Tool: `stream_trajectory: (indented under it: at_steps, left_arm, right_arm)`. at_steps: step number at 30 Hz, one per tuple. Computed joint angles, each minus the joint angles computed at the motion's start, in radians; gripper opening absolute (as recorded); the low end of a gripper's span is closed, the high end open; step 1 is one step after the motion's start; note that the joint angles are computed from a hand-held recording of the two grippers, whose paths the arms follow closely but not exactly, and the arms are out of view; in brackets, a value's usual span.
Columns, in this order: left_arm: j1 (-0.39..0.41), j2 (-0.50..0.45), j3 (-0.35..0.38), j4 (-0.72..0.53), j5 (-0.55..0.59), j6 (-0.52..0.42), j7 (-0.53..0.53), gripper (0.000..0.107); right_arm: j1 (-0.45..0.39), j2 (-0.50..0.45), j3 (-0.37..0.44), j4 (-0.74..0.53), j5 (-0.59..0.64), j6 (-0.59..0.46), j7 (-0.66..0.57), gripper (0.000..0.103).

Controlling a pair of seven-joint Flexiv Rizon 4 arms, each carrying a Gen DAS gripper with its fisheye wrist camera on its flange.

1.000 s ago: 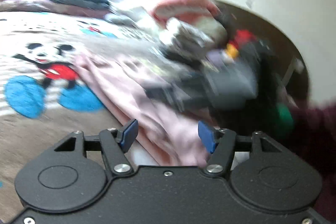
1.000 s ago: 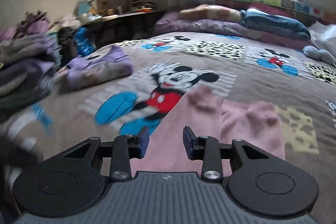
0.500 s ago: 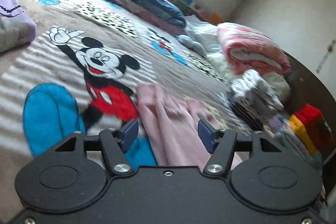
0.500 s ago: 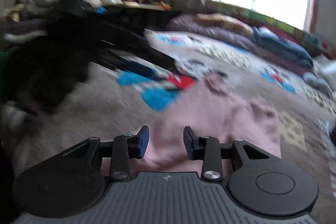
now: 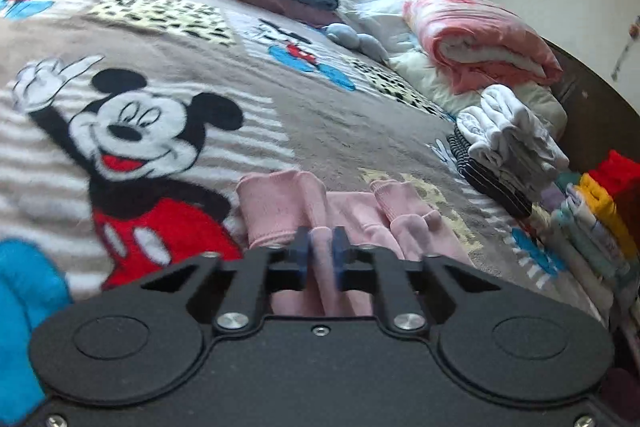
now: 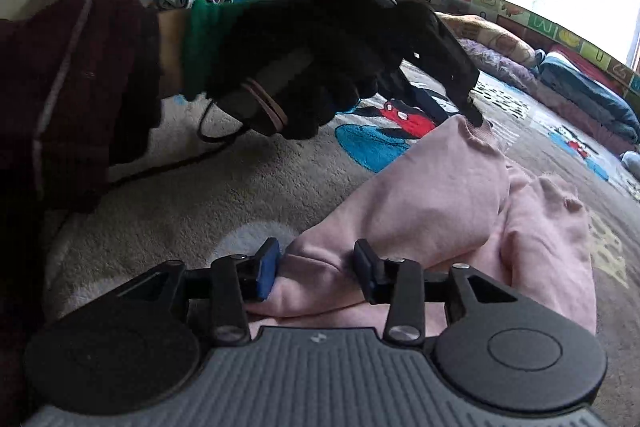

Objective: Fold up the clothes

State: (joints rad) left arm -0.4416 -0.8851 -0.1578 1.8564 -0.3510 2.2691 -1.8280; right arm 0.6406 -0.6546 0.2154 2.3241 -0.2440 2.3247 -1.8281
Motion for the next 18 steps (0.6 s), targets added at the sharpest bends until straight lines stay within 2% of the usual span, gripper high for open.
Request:
stream_trajectory:
  at_steps: [2,5,9,11,14,18]
  left_arm:
    - [0.052,-0.020,-0.040,-0.001,0.071,0.047,-0.051,0.007]
    - [0.074,-0.043,-0.054,0.002,0.105,0.111,-0.106,0.007]
    - [0.079,-0.079,-0.058,-0.019,0.123,0.213,-0.156,0.007]
    - [0.060,-0.079,-0.049,-0.022,0.076,0.181,-0.140,0.007]
    - [-0.013,-0.055,-0.003,-0.028,-0.071,0.077,-0.059,0.007]
    - [-0.048,-0.051,0.020,-0.033,-0.133,0.048,-0.017,0.008]
  right_arm:
    - [0.006,0.004,0.001,0.000,0.014,0.004,0.004,0.044]
    - [0.032,0.006,-0.003,0.009,0.052,0.041,-0.011,0.047]
    - [-0.028,0.004,0.017,0.008,-0.036,-0.020,0.026,0.048]
    - [-0.051,0.014,0.025,0.006,-0.068,-0.047,0.050,0.048]
    - [-0.009,0.020,0.007,0.010,-0.022,-0.039,0.033,0.048]
    - [-0.027,0.024,0.017,0.009,-0.035,-0.051,0.054,0.048]
